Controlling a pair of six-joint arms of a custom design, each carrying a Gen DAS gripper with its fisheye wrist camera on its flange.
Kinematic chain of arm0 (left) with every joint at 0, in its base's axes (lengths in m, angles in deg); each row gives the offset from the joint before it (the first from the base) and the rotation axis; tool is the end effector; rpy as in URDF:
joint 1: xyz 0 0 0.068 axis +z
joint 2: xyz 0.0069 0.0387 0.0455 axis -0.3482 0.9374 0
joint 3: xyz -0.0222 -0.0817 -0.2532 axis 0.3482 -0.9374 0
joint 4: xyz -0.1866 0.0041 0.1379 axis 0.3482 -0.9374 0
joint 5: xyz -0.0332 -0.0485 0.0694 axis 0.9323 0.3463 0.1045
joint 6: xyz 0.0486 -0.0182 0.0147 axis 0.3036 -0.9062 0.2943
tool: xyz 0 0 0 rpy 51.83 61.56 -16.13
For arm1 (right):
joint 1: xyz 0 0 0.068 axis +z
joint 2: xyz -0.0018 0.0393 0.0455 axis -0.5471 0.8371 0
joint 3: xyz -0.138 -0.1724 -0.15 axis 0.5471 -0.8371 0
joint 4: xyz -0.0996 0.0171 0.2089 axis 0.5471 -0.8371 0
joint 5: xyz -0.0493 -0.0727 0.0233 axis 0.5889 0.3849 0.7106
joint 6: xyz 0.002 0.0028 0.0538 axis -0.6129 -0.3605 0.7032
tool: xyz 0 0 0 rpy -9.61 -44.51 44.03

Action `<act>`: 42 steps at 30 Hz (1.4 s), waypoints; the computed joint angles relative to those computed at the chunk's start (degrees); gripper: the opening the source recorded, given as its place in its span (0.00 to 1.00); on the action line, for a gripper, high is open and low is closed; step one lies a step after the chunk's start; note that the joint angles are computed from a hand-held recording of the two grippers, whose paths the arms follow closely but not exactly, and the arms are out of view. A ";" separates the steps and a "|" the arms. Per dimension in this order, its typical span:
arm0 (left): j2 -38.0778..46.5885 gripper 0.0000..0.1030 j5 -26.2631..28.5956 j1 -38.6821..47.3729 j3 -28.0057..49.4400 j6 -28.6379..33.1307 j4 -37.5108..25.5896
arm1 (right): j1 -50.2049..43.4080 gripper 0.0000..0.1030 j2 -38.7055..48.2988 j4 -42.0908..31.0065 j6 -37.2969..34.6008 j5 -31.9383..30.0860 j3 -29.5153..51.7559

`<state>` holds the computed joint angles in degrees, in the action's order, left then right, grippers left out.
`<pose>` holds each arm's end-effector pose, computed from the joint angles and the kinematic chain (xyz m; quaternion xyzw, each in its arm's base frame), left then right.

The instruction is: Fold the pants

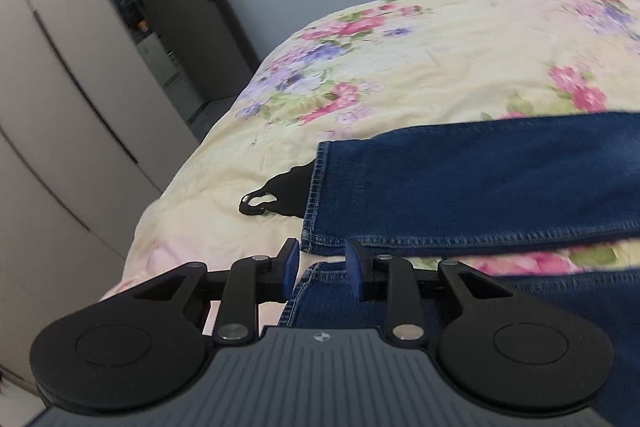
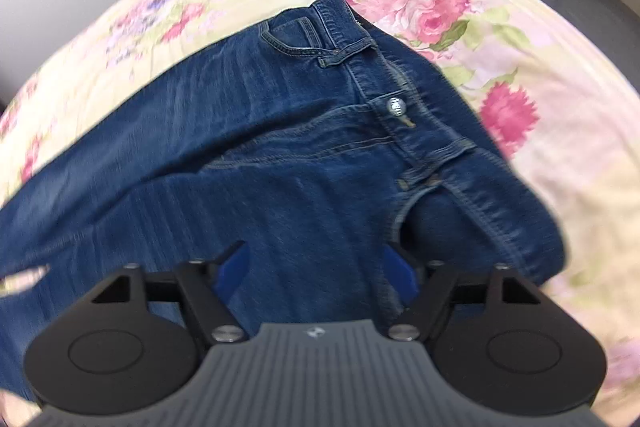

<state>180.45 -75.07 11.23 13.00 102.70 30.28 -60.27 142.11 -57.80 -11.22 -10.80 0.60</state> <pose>0.2999 0.1861 0.1972 -0.0251 0.9101 0.2257 0.3467 0.2965 -0.1429 0.1456 0.1737 0.9530 0.0453 0.2440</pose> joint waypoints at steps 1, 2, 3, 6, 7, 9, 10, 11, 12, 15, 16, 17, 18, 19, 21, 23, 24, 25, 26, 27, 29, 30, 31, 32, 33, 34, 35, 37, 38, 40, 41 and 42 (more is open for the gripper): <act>-3.25 0.32 0.77 -0.11 -2.50 3.39 -0.78 | -0.86 0.53 -1.09 -2.38 -2.95 0.33 0.93; -6.32 0.32 1.31 -0.27 -5.00 6.52 -1.38 | -2.24 0.51 -2.76 -3.99 -6.74 -0.34 1.15; -9.28 0.32 1.81 -0.36 -7.42 10.17 -2.09 | -3.30 0.50 -4.06 -5.59 -10.01 -0.97 1.50; -17.12 0.34 5.04 0.57 -13.48 18.35 -4.98 | -6.21 0.44 -7.08 -10.61 -21.15 -1.00 3.24; -19.60 0.35 5.98 1.13 -15.58 20.97 -5.85 | -7.22 0.42 -8.14 -11.16 -25.01 -0.84 3.13; -24.21 0.39 6.85 2.40 -20.17 26.65 -7.11 | -8.43 0.41 -10.20 -11.65 -30.48 1.27 2.74; -26.23 0.40 6.93 3.12 -22.76 30.27 -7.27 | -9.12 0.41 -11.15 -12.58 -32.45 1.83 3.10; -27.82 0.40 6.68 3.55 -25.03 33.54 -7.24 | -10.38 0.41 -11.64 -14.17 -34.11 1.21 3.90; -29.22 0.42 6.15 4.07 -27.65 37.15 -6.57 | -11.59 0.41 -11.95 -15.83 -35.39 0.47 4.81; -30.85 0.45 3.33 4.53 -37.79 47.82 1.81 | -13.64 0.41 -11.56 -23.13 -40.49 1.31 9.69; -30.11 0.45 2.72 4.40 -41.14 50.84 6.58 | -13.23 0.40 -11.01 -25.77 -42.70 2.75 11.56; -28.96 0.46 2.29 3.90 -43.97 52.75 11.46 | -13.09 0.39 -10.46 -28.63 -45.71 4.25 13.43; -27.00 0.48 2.28 3.59 -46.66 54.50 17.13 | -12.92 0.39 -10.16 -30.90 -48.46 5.75 14.90; -23.44 0.50 2.16 2.97 -49.49 56.34 24.93 | -12.76 0.39 -10.37 -32.64 -50.91 7.05 15.90; -16.03 0.55 0.86 0.42 -51.75 57.35 35.21 | -13.11 0.39 -10.53 -36.45 -55.53 8.04 18.50; -7.62 0.56 -2.32 -2.74 -51.90 56.68 42.95 | -13.84 0.39 -11.93 -37.50 -60.58 7.89 18.93; -3.58 0.57 -4.09 -4.12 -51.48 56.45 46.11 | -14.36 0.39 -13.05 -36.46 -63.27 7.41 17.85; 1.36 0.57 -6.53 -5.99 -51.69 55.93 51.65 | -15.07 0.39 -13.97 -34.91 -65.56 6.48 16.60; 5.27 0.57 -7.99 -7.10 -51.60 55.22 55.99 | -15.79 0.39 -14.80 -32.93 -67.38 5.08 15.00; 8.05 0.56 -9.26 -8.24 -50.86 53.08 58.23 | -16.45 0.39 -15.31 -30.70 -69.21 3.44 13.30; 10.24 0.39 -11.72 -10.15 -48.99 46.25 58.79 | -17.81 0.39 -15.80 -25.81 -72.94 0.62 9.75; 9.59 0.28 -12.69 -10.92 -47.63 42.72 56.26 | -18.29 0.39 -15.81 -23.62 -74.55 -0.18 8.01; 7.84 0.24 -13.18 -11.34 -45.66 38.12 51.20 | -18.00 0.39 -15.39 -21.58 -75.66 -0.03 6.52; 6.01 0.15 -13.28 -11.62 -44.36 34.29 47.88 | -17.93 0.38 -14.77 -20.48 -77.17 0.15 5.56; 4.49 0.10 -13.15 -11.73 -43.72 30.74 46.20 | -17.86 0.34 -13.83 -19.96 -78.70 0.24 5.07; 2.97 0.09 -13.19 -11.84 -42.92 27.38 44.30 | -17.71 0.29 -12.62 -20.12 -79.92 0.35 5.20; 1.09 0.08 -13.18 -11.85 -41.77 24.11 41.46 | -17.10 0.28 -11.14 -19.78 -80.52 0.66 5.14; -2.82 0.07 -13.60 -12.27 -38.59 18.22 34.28 | -16.38 0.26 -8.30 -20.42 -81.70 0.64 6.38; -4.18 0.07 -14.48 -13.08 -36.33 15.61 30.23 | -15.94 0.25 -6.67 -21.12 -82.26 0.38 7.45; -5.75 0.07 -15.37 -13.74 -32.60 11.17 23.97 | -15.11 0.26 -2.73 -23.79 -83.74 -0.05 10.31; -6.92 0.07 -15.81 -13.92 -31.14 8.95 20.76 | -14.46 0.26 -0.86 -25.27 -84.36 0.03 11.87; -7.14 0.07 -16.56 -14.46 -29.89 6.75 18.62 | -13.73 0.26 1.03 -26.78 -84.97 0.43 13.48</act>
<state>173.31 -91.63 -3.22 -16.88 109.45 48.90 -74.00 143.14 -84.58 -96.19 -10.38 14.08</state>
